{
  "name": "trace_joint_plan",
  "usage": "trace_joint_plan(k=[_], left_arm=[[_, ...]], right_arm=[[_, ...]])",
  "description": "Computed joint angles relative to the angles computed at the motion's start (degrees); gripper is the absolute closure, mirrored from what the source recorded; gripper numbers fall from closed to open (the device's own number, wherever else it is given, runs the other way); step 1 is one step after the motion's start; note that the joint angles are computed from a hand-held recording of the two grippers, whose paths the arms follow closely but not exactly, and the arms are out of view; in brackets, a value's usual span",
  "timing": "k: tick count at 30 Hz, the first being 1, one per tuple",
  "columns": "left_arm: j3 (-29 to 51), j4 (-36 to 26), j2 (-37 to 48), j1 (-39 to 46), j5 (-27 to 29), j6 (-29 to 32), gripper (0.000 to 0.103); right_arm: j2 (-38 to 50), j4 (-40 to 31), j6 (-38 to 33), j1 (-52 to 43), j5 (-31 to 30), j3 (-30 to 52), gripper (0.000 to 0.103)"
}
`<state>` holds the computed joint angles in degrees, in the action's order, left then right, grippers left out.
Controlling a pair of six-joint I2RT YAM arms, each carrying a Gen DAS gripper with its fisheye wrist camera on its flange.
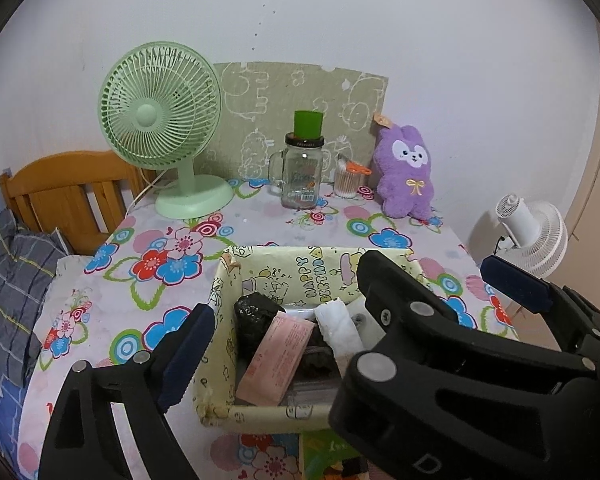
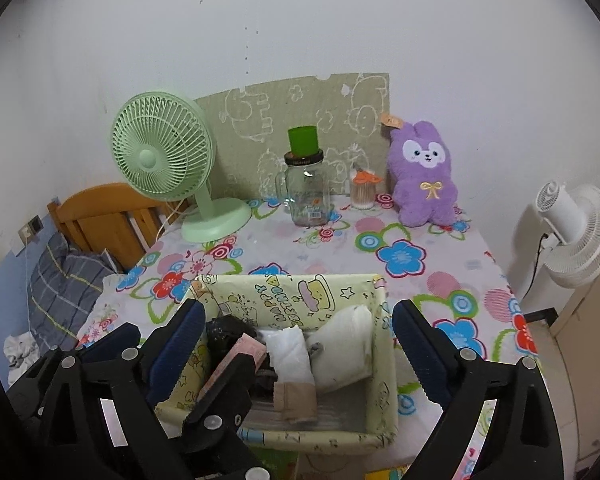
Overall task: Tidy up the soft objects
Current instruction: 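Withdraw both tools from the box toward the green snack box and yellow pack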
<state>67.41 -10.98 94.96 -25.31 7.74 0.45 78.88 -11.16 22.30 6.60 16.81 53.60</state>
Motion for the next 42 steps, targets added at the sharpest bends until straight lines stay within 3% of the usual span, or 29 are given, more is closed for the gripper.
trace_joint_plan(k=[17,42], left_arm=[[-8.8,0.4,-12.6,-1.0,-0.4,1.2,0.0],[-20.1,1.8,-26.9,-2.6,-2.5,1.0,0.0]], right_arm=[[-13.1,-8.2,3.1,6.9,8.9,-3.8,0.003],[-23.6,-21.3,10.1,20.9,25.1,-5.6,0.0]])
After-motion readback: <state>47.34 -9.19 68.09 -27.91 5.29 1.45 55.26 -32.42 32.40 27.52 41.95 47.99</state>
